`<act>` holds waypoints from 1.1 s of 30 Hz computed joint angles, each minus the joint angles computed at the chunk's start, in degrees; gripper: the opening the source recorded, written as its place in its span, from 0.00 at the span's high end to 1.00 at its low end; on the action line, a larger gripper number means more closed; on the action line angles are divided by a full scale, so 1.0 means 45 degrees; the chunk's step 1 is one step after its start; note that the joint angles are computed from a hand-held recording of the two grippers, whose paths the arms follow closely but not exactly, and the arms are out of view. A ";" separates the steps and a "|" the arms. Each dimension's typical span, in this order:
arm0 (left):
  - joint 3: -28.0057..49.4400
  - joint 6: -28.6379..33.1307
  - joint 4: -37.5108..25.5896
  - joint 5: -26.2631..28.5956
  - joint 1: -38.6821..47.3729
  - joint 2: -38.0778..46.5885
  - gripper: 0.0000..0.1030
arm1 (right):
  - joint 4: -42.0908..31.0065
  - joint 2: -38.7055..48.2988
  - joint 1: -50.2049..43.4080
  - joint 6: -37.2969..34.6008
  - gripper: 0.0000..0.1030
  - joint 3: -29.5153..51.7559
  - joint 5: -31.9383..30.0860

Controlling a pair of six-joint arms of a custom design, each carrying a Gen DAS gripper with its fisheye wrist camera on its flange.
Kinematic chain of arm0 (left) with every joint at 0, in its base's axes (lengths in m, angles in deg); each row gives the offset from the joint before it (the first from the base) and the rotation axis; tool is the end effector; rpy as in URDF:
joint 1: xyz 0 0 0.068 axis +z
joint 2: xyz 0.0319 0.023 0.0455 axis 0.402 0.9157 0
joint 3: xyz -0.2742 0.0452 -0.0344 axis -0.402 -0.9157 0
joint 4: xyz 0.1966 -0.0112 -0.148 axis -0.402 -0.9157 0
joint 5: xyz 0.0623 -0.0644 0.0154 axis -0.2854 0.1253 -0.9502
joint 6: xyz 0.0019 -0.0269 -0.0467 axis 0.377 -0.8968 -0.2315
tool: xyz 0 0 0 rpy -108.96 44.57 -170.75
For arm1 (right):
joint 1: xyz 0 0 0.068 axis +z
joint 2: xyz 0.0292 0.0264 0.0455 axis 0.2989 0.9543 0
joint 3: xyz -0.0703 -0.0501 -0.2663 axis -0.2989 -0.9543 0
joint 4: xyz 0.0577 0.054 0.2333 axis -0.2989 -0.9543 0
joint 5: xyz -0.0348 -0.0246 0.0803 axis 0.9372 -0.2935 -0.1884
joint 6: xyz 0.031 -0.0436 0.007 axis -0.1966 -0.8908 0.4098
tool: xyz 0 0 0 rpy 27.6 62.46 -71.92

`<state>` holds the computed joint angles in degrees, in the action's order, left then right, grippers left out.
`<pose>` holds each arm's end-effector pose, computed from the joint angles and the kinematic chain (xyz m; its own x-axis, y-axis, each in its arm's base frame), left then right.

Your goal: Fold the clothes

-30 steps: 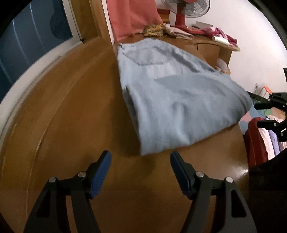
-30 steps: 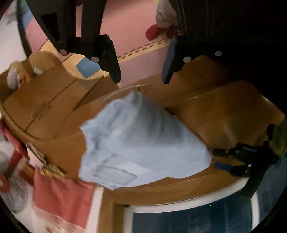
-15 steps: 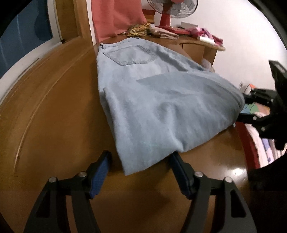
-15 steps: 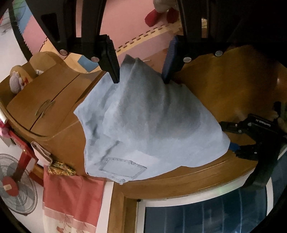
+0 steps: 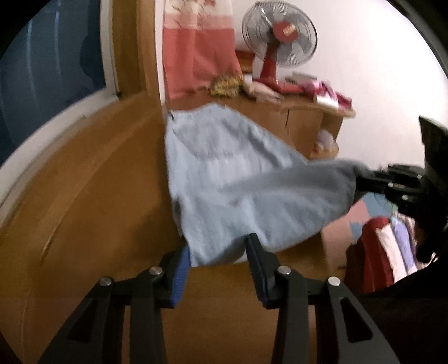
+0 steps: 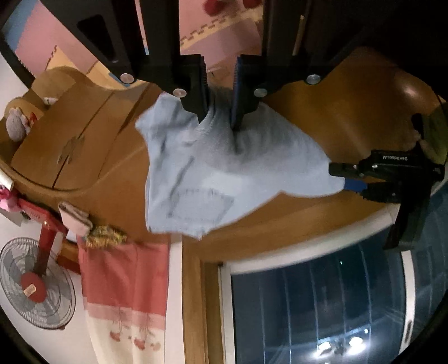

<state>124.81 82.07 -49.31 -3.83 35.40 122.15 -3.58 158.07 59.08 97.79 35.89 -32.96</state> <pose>0.3656 0.0531 0.1282 -0.4860 0.5196 -0.7027 0.7474 0.6638 -0.0261 0.1748 0.1302 0.1471 -0.6113 0.0764 -0.7877 0.0580 0.9970 0.0517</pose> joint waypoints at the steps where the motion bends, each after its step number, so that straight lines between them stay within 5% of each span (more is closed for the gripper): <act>1: -0.0051 -0.0128 0.0071 0.0025 -0.0042 -0.0151 0.65 | 0.0075 -0.0286 -0.0191 -0.0291 0.86 -0.0032 -0.0173; 15: 0.1226 -0.2982 0.0822 -0.0547 -0.1023 0.0351 0.74 | 0.2673 -0.0427 -0.5367 -0.2400 0.89 -0.0293 -0.5849; 27: 0.5428 -0.4994 0.1892 -0.3433 -0.3102 0.3607 0.74 | 0.3606 0.3212 -0.8629 -0.2197 0.89 0.1911 -0.8359; 33: 0.8970 -0.5929 0.0510 -0.4843 -0.3610 0.6237 0.74 | 0.3127 0.5802 -0.9667 -0.2050 0.89 0.3909 -0.8950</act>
<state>165.18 55.40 -47.01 -25.62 19.15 150.21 10.49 184.17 15.58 88.57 53.48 -73.24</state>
